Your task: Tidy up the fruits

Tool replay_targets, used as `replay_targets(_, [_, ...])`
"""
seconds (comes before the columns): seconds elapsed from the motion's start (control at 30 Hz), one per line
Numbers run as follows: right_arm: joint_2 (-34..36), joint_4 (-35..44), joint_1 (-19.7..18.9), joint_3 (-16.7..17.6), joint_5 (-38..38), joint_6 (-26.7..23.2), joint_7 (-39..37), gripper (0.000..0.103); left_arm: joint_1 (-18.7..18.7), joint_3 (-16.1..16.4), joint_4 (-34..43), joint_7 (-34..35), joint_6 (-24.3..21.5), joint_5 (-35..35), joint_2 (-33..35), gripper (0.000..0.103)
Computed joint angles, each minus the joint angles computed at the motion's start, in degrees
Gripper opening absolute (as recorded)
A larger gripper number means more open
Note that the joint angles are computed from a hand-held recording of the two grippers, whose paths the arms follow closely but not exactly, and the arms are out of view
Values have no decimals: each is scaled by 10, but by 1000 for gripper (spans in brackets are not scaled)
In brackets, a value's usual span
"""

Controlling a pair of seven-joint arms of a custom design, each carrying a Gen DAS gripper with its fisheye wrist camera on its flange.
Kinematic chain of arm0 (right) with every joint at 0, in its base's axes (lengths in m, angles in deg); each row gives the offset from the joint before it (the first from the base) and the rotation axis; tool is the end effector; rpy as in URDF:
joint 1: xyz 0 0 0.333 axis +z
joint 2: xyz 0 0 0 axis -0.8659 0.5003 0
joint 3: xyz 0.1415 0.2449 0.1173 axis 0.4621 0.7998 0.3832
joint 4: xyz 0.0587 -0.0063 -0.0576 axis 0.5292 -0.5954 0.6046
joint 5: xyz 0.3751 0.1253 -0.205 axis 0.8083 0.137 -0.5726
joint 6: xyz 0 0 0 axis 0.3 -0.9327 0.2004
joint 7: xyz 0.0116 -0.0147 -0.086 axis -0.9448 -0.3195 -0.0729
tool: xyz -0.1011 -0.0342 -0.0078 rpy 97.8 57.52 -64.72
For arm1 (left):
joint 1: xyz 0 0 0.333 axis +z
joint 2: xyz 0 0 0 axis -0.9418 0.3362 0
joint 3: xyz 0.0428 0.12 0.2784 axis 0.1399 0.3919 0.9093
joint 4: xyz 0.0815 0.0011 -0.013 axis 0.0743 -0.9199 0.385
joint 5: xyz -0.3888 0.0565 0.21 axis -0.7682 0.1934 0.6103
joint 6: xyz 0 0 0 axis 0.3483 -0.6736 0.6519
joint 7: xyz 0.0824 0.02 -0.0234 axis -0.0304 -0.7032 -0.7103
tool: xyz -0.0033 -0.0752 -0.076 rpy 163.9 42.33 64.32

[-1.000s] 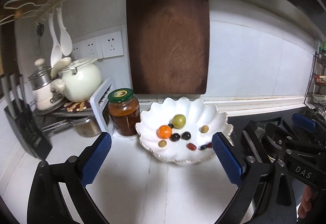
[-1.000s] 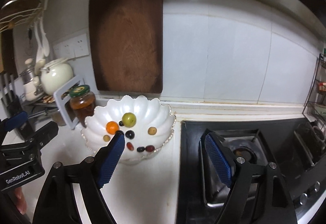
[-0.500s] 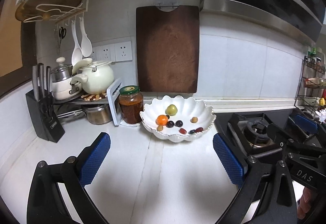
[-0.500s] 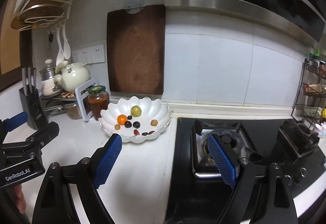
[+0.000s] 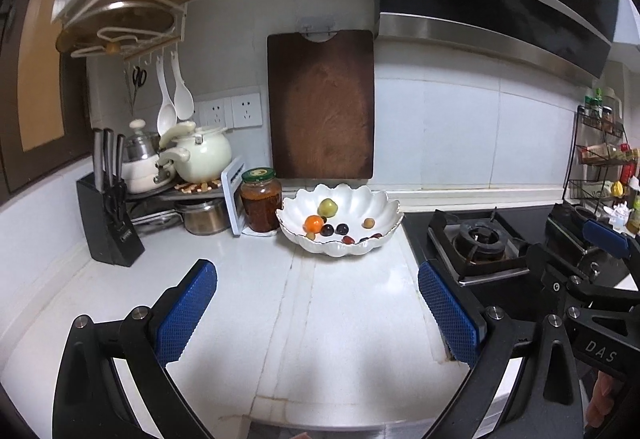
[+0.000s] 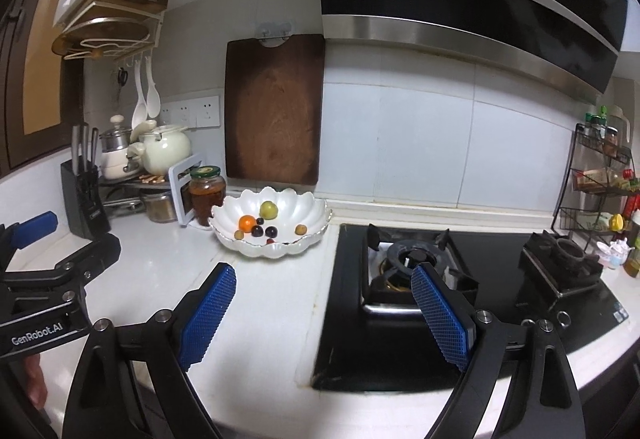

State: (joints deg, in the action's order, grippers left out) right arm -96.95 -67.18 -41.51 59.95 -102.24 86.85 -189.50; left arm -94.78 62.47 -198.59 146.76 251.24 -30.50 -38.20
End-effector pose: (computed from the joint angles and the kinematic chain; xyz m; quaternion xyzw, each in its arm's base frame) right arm 0.3969 0.2714 0.4789 -0.4479 0.6993 -0.4801 0.2826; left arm 0.4734 -0.2627 0.4962 -0.4062 0.7241 -0.4684 0.3022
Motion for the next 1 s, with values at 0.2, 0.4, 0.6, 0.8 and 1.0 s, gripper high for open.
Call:
replay_targets(0.2, [-33, -23, 19, 13, 25, -14, 6, 91, -43, 45, -42, -10, -5, 16, -49, 103])
replay_targets(0.4, [-59, -37, 29, 30, 38, -36, 5, 91, -75, 71, -68, -5, -9, 16, -81, 103])
replay_targets(0.6, [-71, -40, 36, 40, 43, -55, 5, 91, -84, 75, -81, 8, -11, 3, -100, 103])
replay_targets(0.8, [-76, -41, 40, 42, 49, -62, 5, 91, -89, 77, -84, 19, -17, -6, -107, 103])
replay_targets(1.0, [-78, -42, 42, 43, 53, -67, 7, 91, -105, 88, -86, 30, -17, -13, -108, 103])
